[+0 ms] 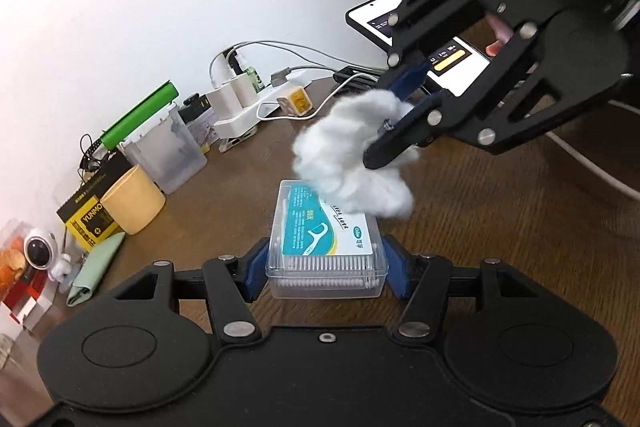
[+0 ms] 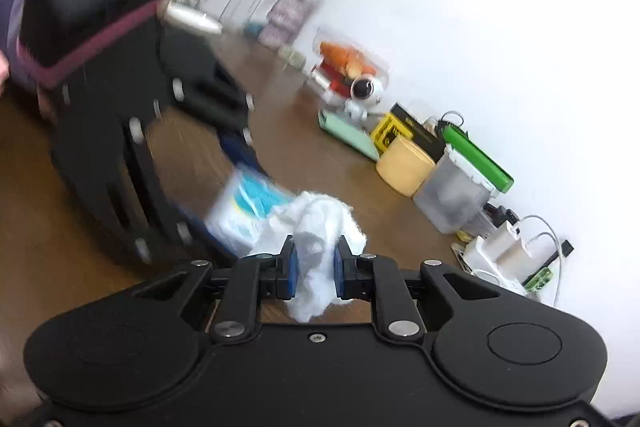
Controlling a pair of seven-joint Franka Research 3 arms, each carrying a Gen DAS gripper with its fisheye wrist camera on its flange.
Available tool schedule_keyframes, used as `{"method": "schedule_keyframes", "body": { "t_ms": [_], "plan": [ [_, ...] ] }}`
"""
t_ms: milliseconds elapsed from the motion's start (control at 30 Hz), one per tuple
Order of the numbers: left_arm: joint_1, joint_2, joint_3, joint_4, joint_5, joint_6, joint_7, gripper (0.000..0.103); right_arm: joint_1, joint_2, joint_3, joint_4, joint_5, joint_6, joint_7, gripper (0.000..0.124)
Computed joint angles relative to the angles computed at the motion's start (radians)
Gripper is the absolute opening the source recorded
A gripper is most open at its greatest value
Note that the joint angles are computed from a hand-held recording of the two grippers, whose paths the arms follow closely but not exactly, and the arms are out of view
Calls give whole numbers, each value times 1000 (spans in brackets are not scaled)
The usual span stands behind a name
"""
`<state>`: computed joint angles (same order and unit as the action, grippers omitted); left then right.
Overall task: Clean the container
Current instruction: 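Wipe the cotton wad over the floss box lid with the right gripper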
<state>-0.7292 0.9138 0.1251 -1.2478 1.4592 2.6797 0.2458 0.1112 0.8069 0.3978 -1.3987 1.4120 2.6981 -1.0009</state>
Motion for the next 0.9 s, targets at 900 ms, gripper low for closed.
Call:
{"method": "schedule_keyframes", "body": {
  "t_ms": [900],
  "plan": [
    [5,-40,-21,-57,50,37,-59,58,17,-21,10,-30,158,21,-149,19]
  ]
}}
